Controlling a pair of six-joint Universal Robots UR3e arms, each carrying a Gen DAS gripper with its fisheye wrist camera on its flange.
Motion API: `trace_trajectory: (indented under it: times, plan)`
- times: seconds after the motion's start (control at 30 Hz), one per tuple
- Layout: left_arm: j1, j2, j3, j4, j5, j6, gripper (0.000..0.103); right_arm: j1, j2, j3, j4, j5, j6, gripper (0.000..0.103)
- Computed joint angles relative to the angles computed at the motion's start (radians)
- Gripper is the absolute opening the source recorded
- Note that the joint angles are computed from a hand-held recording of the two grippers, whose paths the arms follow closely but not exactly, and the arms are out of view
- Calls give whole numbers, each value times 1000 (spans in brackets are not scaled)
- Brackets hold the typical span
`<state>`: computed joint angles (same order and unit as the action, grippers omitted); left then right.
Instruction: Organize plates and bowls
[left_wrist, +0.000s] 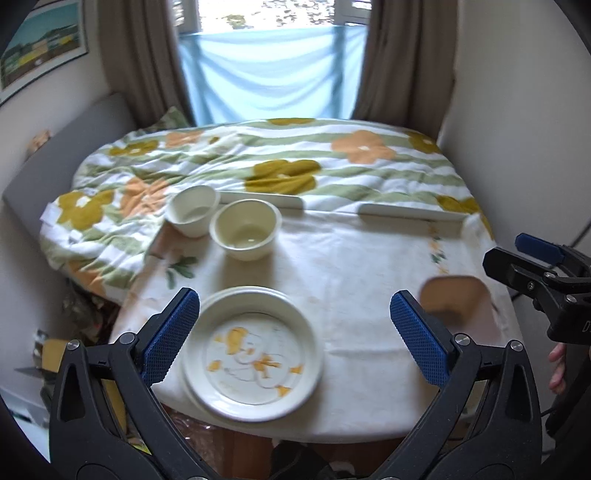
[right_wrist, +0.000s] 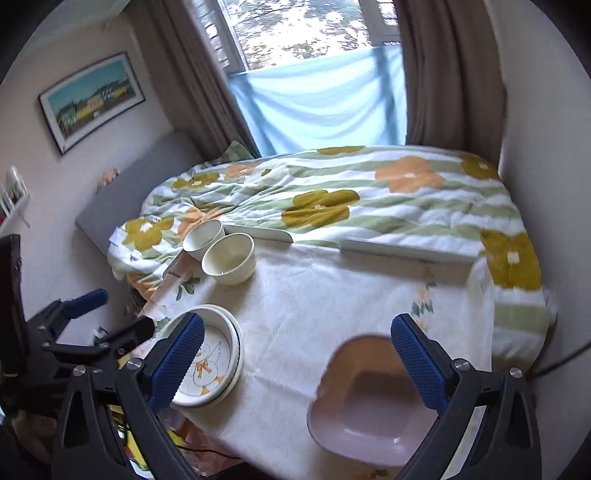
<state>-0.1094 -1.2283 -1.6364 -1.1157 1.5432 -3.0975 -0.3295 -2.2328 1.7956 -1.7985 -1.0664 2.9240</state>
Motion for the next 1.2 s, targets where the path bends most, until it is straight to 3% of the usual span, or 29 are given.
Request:
trace_trajectory:
  times: [0.2,0.3,0.6,0.67,0.73,0.8,0.87,1.13,1.17,1.2]
  plan:
    - [283,-48,52,-46,-150,147,103,321,376,-183,-241,-171,192,101]
    - [364,-140,107,-57,-194,181,103,461,586,-340,-293,-329,266,101]
    - [455,-570,425,-163,-285,257,99,557,1121,-835,-154,-330,396,100]
    - [440,-689,544,-221,-281,261,89,556,1212,-926,-117,-299,428,96]
    - [424,-791,640,-264,-288,266,82,559,1300,-1023,-65,-292,455,81]
    - [408,-877,720,-302,-290,265,69,558,1367,-1086,-34,-273,483,73]
    - [391,-972,828,-366,-295,256,50,557,1418,-1134,-9,-253,503,65]
    - [350,-1155,1020,-454,-288,247,26,554,1544,-1271,59,-231,544,46]
    - [346,-1169,1036,-460,-285,248,19,554,1553,-1281,65,-229,546,44]
    - [346,-1179,1046,-463,-288,248,16,553,1564,-1294,72,-225,547,37]
